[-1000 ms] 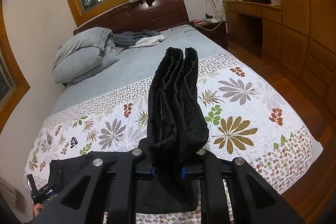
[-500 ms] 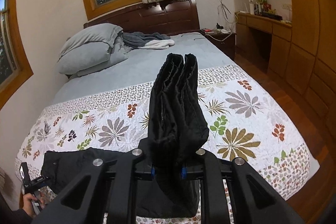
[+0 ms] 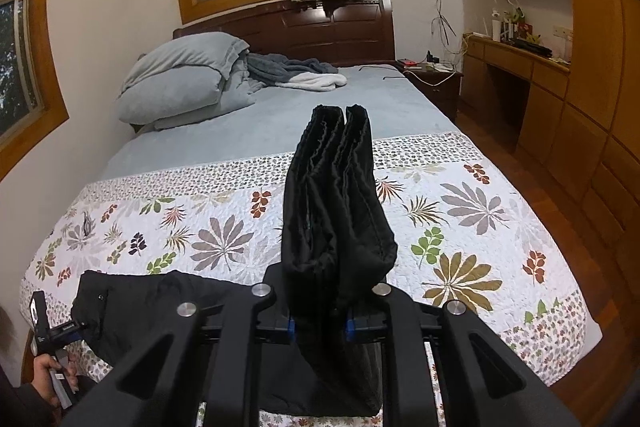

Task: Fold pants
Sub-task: 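Lift the pant leg ends upward with the right tool, then lay the held leg ends over the folded pants with the right tool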

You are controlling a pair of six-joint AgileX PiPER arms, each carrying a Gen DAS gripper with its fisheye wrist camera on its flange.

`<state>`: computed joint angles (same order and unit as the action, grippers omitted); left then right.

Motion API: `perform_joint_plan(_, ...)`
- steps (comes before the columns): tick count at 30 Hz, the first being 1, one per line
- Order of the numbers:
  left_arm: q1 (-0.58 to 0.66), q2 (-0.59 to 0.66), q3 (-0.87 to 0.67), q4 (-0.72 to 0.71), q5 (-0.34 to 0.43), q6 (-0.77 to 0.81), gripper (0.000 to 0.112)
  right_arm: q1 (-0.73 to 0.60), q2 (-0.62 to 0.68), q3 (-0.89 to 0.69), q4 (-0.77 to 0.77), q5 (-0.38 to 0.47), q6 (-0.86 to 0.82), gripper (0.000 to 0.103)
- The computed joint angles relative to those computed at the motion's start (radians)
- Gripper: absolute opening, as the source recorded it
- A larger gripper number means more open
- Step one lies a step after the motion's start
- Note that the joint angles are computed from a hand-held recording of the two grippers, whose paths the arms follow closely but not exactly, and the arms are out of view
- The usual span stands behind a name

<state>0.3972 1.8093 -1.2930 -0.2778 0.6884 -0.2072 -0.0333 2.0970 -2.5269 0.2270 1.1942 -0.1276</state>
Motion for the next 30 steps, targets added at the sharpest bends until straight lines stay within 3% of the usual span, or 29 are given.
perform_joint_plan(16, 0.021, -0.032, 0.046, -0.088, -0.034, 0.068, 0.095, 0.173, -0.011, 0.113, -0.148, -0.023, -0.041, 0.016)
perform_joint_plan(30, 0.056, -0.039, 0.070, -0.208, -0.049, 0.174, 0.095, 0.475, -0.015, 0.481, -0.499, -0.192, -0.004, 0.016)
